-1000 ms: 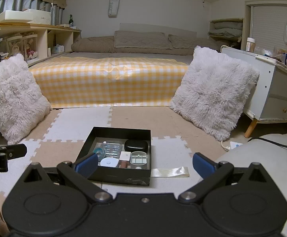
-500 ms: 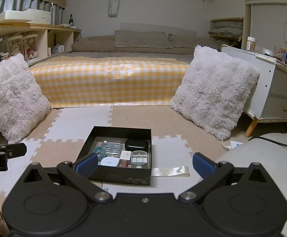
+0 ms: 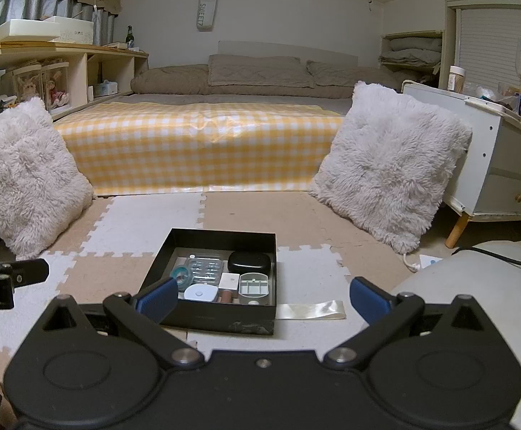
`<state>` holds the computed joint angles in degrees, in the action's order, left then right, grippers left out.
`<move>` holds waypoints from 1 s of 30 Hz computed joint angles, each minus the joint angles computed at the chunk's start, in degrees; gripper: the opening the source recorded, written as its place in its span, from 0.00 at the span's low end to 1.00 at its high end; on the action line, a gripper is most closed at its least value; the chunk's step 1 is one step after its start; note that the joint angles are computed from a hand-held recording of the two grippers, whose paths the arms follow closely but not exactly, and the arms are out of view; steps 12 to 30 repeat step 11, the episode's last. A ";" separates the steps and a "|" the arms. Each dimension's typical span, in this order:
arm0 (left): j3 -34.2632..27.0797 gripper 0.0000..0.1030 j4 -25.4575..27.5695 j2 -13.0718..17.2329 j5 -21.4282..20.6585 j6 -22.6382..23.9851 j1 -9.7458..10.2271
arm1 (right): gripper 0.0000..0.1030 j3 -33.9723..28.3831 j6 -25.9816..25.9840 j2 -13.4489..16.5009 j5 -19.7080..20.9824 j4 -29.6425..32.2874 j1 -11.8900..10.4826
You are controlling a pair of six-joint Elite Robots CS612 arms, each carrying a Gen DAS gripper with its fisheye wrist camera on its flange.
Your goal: Organize rigid objects
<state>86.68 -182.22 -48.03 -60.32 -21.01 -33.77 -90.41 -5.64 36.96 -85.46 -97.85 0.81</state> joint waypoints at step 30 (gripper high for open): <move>-0.18 1.00 1.11 -0.12 0.97 -1.17 -0.41 | 1.00 -0.02 0.07 0.03 0.03 0.03 0.00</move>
